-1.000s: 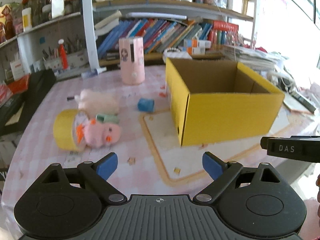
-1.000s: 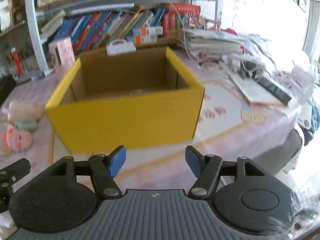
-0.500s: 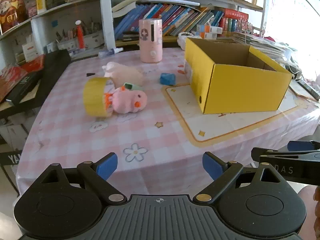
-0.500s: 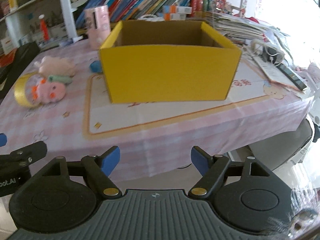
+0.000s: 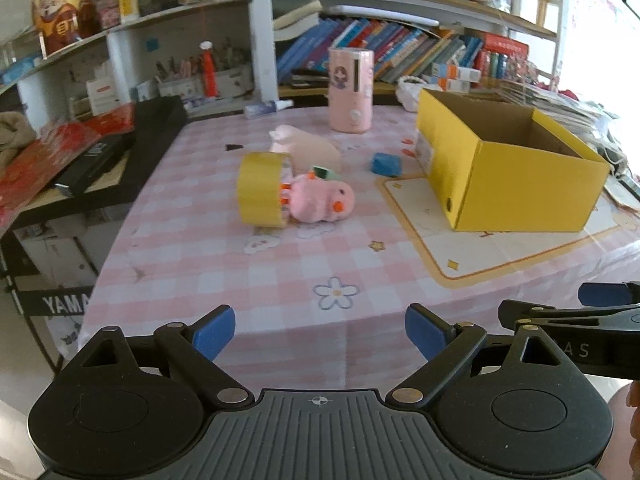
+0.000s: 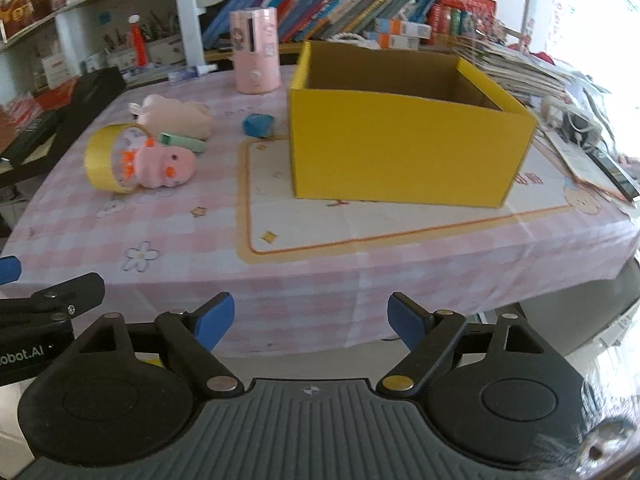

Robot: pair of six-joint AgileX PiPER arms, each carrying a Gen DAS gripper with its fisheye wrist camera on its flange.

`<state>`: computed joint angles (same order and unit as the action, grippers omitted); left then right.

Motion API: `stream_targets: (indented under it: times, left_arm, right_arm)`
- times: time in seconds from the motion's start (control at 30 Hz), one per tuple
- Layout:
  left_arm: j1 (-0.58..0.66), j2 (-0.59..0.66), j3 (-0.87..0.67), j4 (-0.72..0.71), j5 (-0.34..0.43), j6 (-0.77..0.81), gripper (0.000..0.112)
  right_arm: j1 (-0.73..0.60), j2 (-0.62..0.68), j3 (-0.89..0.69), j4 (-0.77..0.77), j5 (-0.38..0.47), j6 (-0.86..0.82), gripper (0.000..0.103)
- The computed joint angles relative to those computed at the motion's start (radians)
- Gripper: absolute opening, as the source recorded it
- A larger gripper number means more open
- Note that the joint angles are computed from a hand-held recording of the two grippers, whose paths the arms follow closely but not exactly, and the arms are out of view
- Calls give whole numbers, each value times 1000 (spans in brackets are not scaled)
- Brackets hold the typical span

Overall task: Organize objects
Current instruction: 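Withdraw both open grippers from the box toward the remaining toys, then grasp the yellow tape roll with the left gripper while the right grasps the pink chick plush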

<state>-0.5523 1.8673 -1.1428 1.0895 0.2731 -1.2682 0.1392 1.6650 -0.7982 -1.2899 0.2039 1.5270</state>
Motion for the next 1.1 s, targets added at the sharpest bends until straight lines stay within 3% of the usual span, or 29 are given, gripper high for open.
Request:
stream_targets:
  times: [0.53, 0.73, 0.93, 1.1]
  left_arm:
    - [65, -81, 102, 296, -8, -307, 98]
    - [85, -76, 98, 306, -29, -324, 98]
    - [105, -46, 65, 316, -56, -344, 98]
    - [121, -2, 0, 340, -61, -345, 98]
  right_arm:
    - [103, 17, -54, -23, 11, 11, 87]
    - [121, 24, -69, -20, 15, -2, 87]
    - [110, 65, -119, 60, -2, -111, 87]
    - [83, 130, -201, 223, -31, -290, 87]
